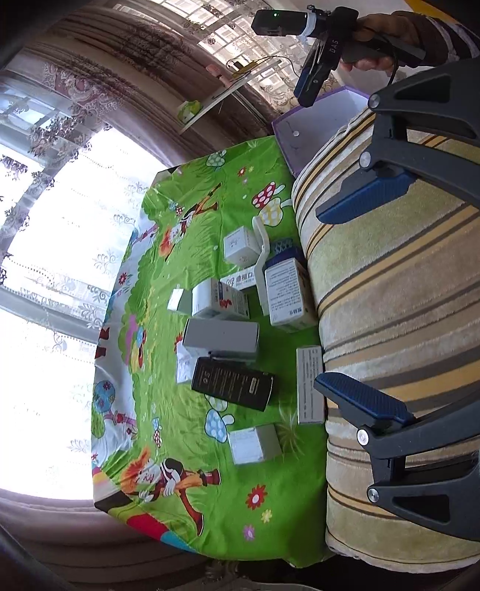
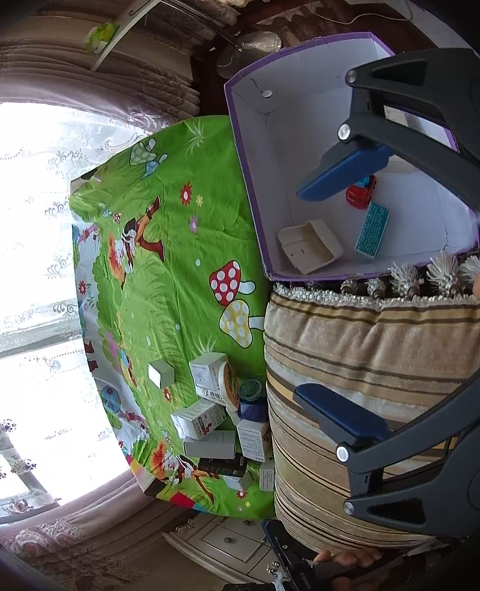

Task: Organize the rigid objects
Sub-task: 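Withdraw both grippers from the purple box back over the bed, then reach the left gripper to the small white cube box and close on it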

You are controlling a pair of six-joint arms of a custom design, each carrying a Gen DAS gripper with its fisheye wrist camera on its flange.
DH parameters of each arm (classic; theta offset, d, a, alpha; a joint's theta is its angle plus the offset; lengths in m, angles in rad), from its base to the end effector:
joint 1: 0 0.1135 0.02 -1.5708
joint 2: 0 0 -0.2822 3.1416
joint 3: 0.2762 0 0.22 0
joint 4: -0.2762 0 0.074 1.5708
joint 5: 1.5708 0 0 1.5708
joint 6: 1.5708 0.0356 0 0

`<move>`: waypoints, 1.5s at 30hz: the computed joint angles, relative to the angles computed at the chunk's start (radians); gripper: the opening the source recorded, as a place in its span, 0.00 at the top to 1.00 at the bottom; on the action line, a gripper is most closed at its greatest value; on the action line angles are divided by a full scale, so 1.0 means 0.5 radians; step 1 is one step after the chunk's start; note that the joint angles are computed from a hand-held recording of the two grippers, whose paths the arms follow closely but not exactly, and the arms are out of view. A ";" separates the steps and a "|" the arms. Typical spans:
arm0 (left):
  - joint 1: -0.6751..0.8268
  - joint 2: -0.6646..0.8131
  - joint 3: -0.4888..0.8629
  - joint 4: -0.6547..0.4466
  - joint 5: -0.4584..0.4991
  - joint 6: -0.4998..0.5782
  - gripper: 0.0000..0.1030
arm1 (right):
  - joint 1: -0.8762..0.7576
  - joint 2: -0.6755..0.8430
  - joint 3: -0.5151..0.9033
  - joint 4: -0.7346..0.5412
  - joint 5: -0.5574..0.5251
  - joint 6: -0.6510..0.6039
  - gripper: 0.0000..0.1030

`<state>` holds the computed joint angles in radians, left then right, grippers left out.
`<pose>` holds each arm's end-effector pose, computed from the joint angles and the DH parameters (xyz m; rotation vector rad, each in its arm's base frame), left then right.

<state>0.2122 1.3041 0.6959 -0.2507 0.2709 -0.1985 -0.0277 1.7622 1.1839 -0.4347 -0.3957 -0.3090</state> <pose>0.2213 0.0379 0.2320 -0.3719 2.3844 -0.3223 0.3405 0.0043 0.2344 -0.4935 2.4600 0.3749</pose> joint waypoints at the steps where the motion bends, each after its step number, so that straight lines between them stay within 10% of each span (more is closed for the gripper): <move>1: 0.040 0.014 0.008 -0.014 -0.005 0.014 0.19 | 0.038 -0.002 0.004 -0.001 0.014 0.005 0.03; 45: 0.549 1.176 0.840 -0.170 -0.230 -0.145 0.31 | 1.138 0.730 0.782 -0.279 0.533 0.496 0.03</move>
